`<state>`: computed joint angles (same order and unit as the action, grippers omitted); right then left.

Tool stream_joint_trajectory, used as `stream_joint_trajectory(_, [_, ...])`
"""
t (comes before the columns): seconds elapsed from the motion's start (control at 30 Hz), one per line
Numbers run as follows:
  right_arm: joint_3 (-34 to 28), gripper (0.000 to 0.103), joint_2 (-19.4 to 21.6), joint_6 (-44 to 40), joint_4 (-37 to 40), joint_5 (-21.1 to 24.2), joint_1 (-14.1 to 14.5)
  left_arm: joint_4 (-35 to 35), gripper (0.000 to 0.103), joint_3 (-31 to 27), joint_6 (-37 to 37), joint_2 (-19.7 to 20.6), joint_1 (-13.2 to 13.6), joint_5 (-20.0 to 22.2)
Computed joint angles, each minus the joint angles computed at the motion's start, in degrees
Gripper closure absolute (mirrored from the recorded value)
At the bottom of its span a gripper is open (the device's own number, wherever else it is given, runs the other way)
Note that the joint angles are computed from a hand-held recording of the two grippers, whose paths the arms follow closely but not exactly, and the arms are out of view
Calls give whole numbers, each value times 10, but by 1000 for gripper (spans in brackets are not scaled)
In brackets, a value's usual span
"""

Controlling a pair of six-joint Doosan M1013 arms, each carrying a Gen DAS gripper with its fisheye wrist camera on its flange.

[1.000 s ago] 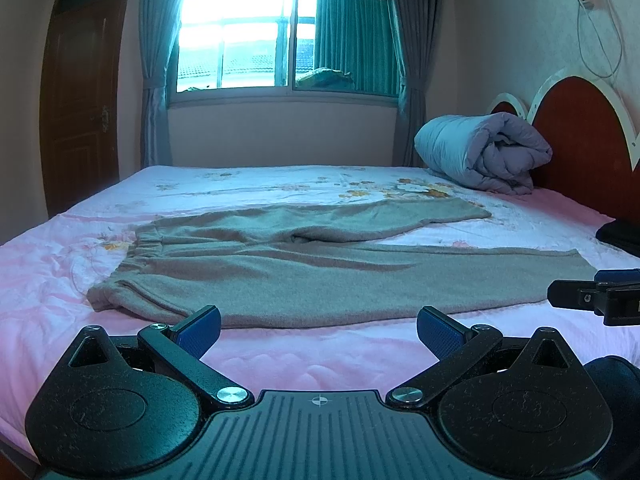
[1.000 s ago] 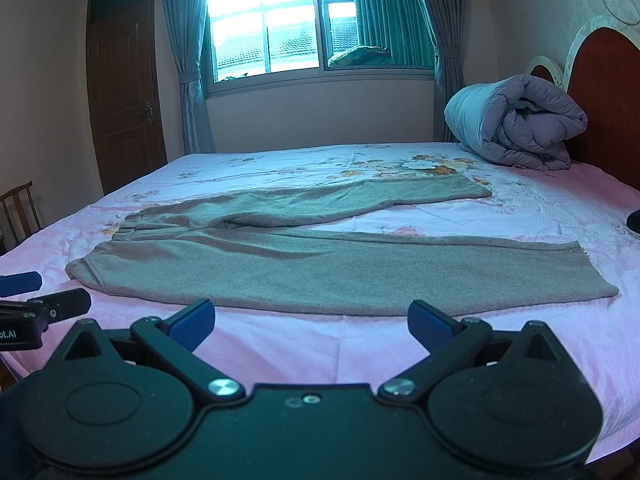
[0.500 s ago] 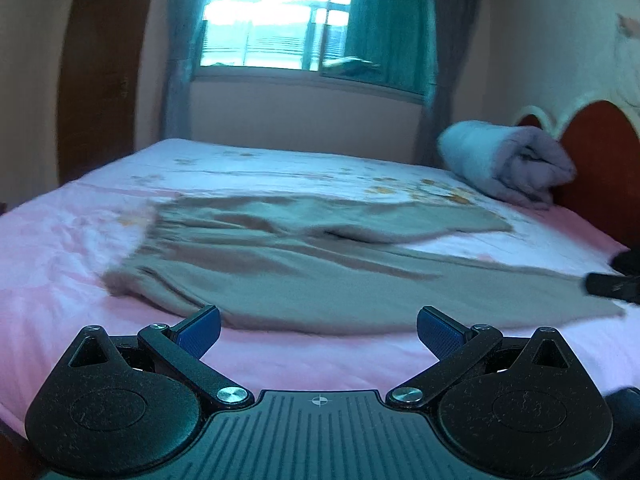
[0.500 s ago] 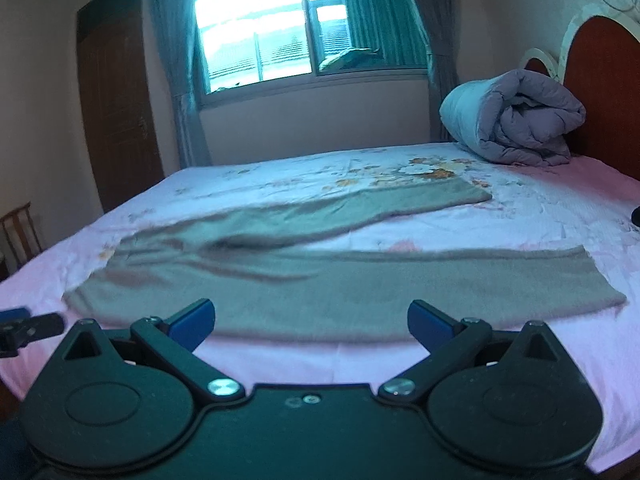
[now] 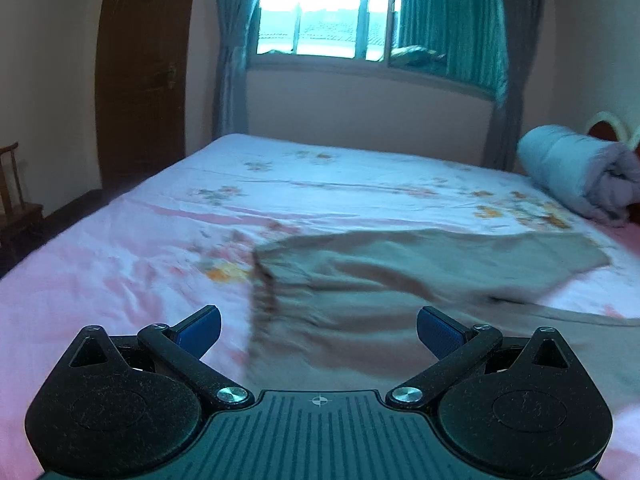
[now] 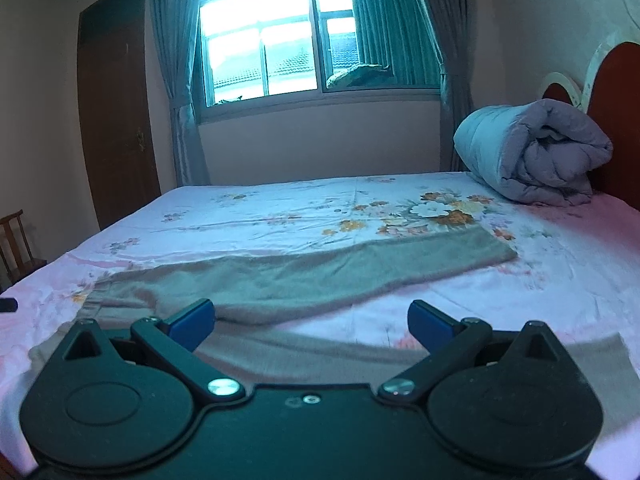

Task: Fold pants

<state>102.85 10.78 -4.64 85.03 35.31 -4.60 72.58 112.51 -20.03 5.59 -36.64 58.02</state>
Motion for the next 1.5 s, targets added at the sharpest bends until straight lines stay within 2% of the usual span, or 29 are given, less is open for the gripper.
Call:
stream_joint_trajectory(0.13, [-39,6,34,28,-18,-26,25,-27,0,-24,58,24,74,-44])
stream_joint_trajectory(0.3, [-102,6,87,80,-56,-59,56,-17,0,-46,30,61,147,-116])
stream_joint_trajectory(0.37, [-132,6,111,122,-88,-70,67,-8,0,-53,20,74,165,-136])
stream_joint_trajectory(0.47, [-182,6,148,196,-153,-82,81,6,0,-61,23,94,198,-196])
stream_joint_trajectory(0.57, [-229,6,182,263,-213,-88,92,-10,0,-76,66,118,231,-250])
stream_joint_trajectory(0.67, [-264,6,209,304,-259,-89,100,-42,0,-94,128,145,256,-277])
stream_joint_trajectory(0.77, [-290,6,230,323,-289,-92,106,-64,6,-106,168,165,280,-328])
stream_joint_trajectory(0.97, [-314,6,253,352,-329,-87,113,-58,6,-124,185,188,281,-343])
stream_joint_trajectory(1.03, [-317,6,256,361,-337,-83,114,-74,15,-121,191,184,284,-353])
stream_joint_trajectory(1.1, [-316,6,255,367,-336,-79,113,-56,52,-116,176,178,283,-365])
stream_joint_trajectory(1.17, [-316,6,253,373,-338,-76,112,-43,70,-114,173,171,276,-361])
stream_joint_trajectory(1.27, [-319,6,250,351,-320,-69,109,46,80,-96,77,153,272,-368])
stream_joint_trajectory(1.33, [-328,6,252,336,-317,-63,108,148,81,-78,-57,138,274,-383])
stream_joint_trajectory(1.5, [-385,8,284,282,-332,2,108,319,81,-53,-240,116,270,-377])
